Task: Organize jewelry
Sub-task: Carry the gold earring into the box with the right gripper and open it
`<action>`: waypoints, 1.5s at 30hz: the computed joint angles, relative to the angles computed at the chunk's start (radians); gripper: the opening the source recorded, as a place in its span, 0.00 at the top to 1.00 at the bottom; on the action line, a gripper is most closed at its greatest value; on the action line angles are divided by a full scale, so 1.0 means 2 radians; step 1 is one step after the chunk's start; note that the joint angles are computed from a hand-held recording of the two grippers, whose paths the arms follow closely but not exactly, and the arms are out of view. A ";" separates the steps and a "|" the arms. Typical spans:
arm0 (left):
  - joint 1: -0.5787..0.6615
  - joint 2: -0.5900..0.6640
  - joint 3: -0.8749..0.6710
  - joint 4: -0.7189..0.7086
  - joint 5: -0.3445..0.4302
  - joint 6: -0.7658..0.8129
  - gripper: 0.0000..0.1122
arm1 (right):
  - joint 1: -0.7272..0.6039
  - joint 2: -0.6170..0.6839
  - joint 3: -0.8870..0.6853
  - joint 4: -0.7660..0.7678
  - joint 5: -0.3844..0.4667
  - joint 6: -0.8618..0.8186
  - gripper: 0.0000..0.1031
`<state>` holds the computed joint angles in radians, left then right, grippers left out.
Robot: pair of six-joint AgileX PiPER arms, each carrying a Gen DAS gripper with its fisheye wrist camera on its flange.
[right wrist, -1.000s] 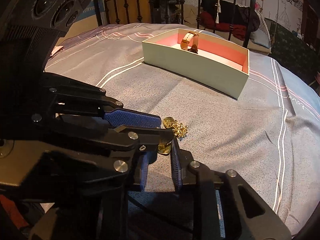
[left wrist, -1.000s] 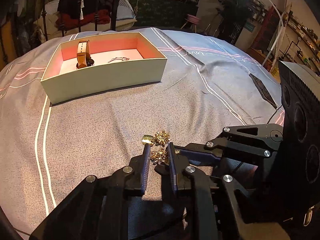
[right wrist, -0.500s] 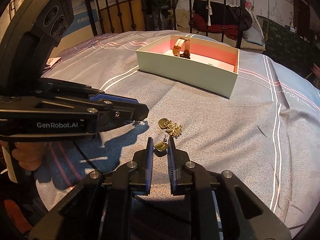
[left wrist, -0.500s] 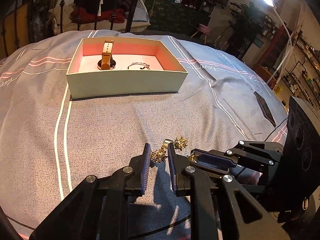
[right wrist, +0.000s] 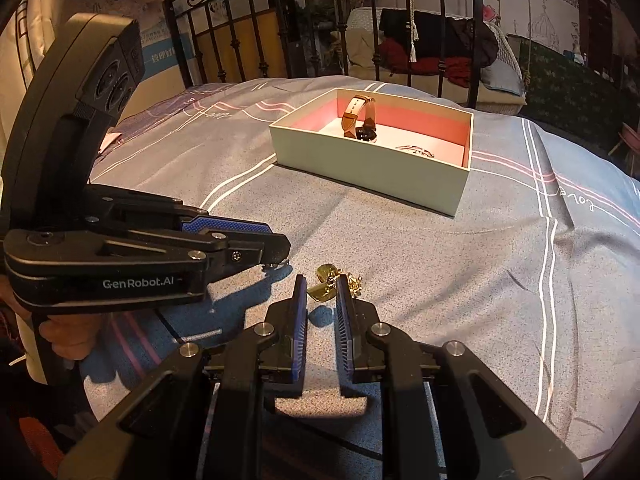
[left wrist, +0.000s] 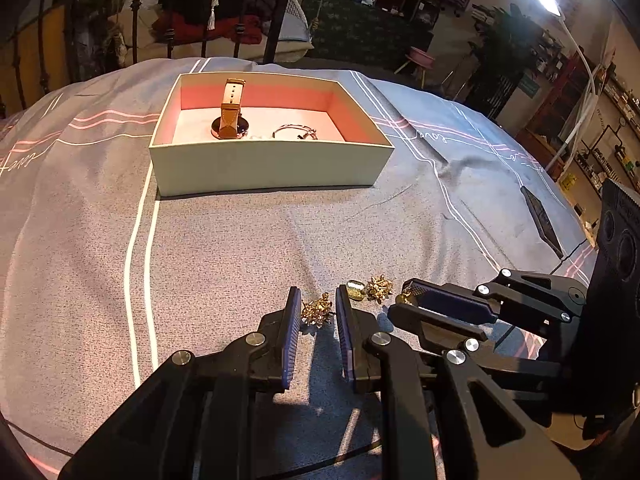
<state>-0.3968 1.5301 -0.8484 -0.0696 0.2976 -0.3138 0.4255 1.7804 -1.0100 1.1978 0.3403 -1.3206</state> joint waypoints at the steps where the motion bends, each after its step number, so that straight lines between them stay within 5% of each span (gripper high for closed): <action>1: 0.003 0.000 -0.003 0.004 0.002 -0.004 0.85 | -0.001 -0.001 -0.009 0.002 -0.001 0.000 0.85; 8: 0.024 0.003 -0.059 0.061 0.026 -0.034 0.84 | -0.004 0.005 -0.070 -0.027 0.009 0.047 0.85; 25: 0.072 0.130 -0.285 0.096 0.107 -0.016 0.84 | -0.011 0.152 -0.333 -0.303 0.010 0.354 0.85; 45: 0.083 0.229 -0.375 0.059 0.151 0.008 0.84 | -0.009 0.236 -0.426 -0.401 0.061 0.443 0.85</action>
